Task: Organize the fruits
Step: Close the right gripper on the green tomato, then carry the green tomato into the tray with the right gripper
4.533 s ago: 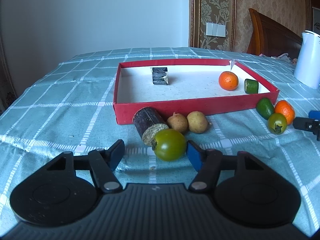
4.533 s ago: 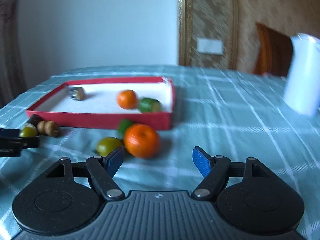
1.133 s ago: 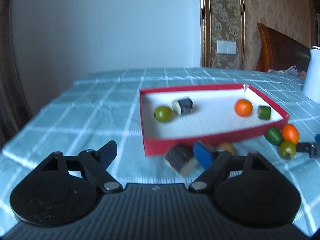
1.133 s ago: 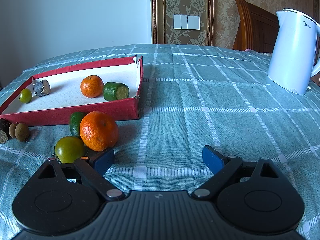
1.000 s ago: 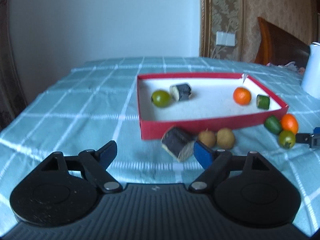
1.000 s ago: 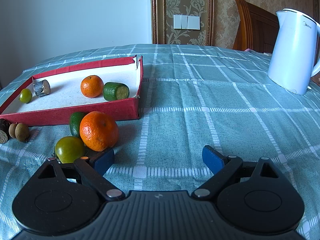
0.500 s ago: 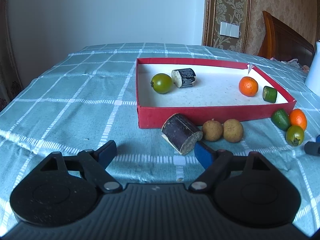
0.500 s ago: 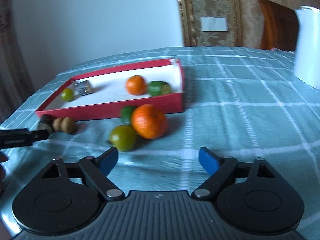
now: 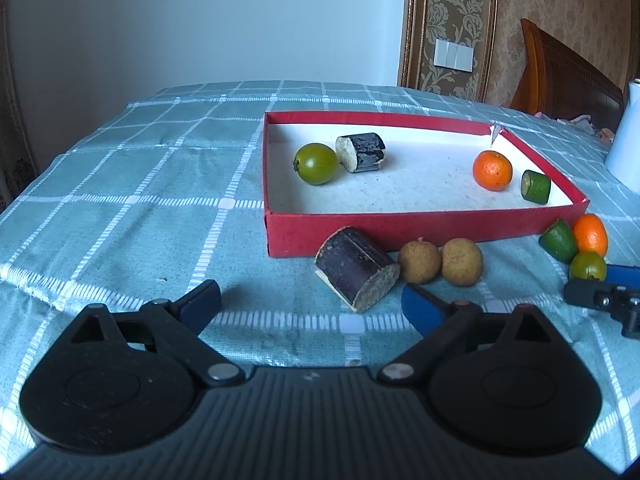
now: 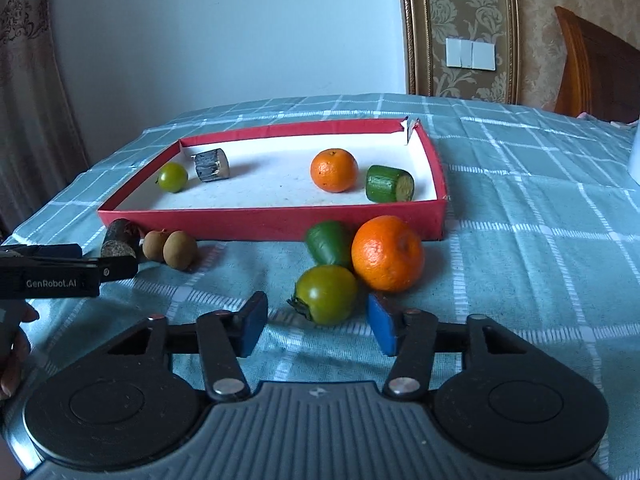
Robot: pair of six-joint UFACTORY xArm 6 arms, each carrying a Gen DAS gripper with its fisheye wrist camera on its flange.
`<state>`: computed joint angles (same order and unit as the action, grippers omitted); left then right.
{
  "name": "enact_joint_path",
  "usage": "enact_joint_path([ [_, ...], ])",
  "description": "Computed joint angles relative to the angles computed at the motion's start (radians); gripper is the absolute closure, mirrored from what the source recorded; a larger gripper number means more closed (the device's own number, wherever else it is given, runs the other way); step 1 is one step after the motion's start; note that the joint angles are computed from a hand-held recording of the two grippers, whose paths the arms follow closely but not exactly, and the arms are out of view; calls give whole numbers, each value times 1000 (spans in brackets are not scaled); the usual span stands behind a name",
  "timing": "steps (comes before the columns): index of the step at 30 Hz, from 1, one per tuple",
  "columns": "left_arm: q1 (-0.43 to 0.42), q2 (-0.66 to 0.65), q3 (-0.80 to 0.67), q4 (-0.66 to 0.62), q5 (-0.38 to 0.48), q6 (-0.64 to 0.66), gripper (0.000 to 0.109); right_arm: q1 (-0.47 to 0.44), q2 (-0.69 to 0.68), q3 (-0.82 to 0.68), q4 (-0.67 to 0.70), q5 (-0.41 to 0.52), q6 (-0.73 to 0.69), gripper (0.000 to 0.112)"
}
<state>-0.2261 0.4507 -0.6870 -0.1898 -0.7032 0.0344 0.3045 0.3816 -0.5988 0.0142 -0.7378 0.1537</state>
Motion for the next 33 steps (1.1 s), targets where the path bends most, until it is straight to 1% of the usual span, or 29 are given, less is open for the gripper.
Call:
enact_joint_path([
  [3, -8, 2, -6, -18, 8, 19, 9, 12, 11, -17, 22, 4, -5, 65],
  [5, 0, 2, -5, 4, 10, 4, 7, 27, 19, -28, 63, 3, -31, 72],
  [6, 1, 2, -7, 6, 12, 4, 6, 31, 21, -32, 74, 6, -40, 73],
  [8, -2, 2, -9, -1, 18, 14, 6, 49, 27, -38, 124, 2, -75, 79],
  [15, -6, 3, -12, -10, 22, 23, 6, 98, 36, -47, 242, -6, -173, 79],
  [19, -14, 5, -13, -30, 24, 47, 6, 99, 32, -46, 243, 4, -177, 79],
  [23, -13, 5, -12, -28, 22, 44, 6, 103, 23, -42, 249, 13, -191, 79],
  [33, -14, 5, -12, -28, 22, 44, 6, 89, -31, -2, 207, -2, -211, 79],
])
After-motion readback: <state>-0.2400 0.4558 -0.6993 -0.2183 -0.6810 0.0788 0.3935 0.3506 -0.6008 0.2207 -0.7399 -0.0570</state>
